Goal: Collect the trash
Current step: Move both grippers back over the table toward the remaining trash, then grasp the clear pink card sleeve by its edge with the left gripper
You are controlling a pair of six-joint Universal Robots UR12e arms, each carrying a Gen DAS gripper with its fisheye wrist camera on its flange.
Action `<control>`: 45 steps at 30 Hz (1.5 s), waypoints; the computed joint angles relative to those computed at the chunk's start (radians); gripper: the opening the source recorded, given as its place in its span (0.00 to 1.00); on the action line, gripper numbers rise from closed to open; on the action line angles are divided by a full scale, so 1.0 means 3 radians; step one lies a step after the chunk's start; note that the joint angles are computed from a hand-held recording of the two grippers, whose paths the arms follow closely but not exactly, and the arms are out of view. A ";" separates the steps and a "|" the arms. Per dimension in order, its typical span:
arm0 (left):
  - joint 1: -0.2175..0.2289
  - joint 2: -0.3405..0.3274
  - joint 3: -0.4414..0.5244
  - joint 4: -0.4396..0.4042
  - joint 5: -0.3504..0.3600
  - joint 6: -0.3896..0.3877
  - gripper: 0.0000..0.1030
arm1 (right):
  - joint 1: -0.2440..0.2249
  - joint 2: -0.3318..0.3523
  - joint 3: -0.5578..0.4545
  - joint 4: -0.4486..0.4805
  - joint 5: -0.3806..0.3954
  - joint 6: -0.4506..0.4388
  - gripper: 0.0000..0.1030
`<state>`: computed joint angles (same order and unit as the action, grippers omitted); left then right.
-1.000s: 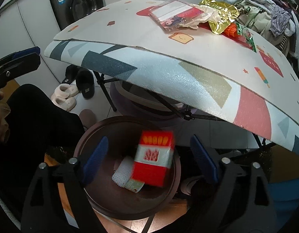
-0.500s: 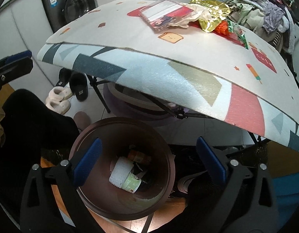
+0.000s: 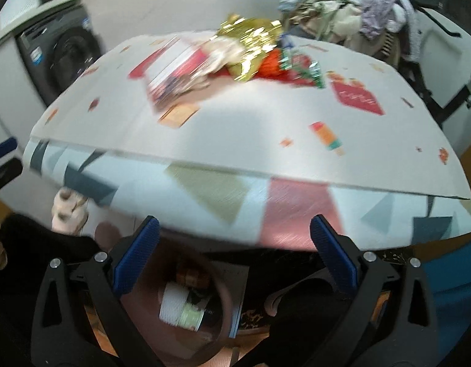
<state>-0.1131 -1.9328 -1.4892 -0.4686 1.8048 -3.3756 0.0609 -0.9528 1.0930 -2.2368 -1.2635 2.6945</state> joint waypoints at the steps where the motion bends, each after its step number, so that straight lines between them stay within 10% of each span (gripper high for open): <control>1: 0.0000 -0.0026 0.0045 -0.0005 0.0015 0.0046 0.94 | -0.0009 0.0032 -0.0062 -0.0004 -0.0006 0.0071 0.94; 14: -0.0001 -0.0331 0.0548 -0.0120 0.0012 0.0436 0.94 | -0.0073 0.0246 -0.0411 -0.0274 0.0024 0.0504 0.94; 41: -0.0075 -0.1484 0.2218 -0.1381 0.0489 0.0948 0.94 | -0.0139 0.0560 -0.0762 -0.0123 -0.0106 0.1026 0.94; 45: -0.0042 -0.1448 0.2204 -0.1439 0.0300 0.0908 0.75 | -0.0144 0.0547 -0.0739 -0.0155 -0.0078 0.1008 0.94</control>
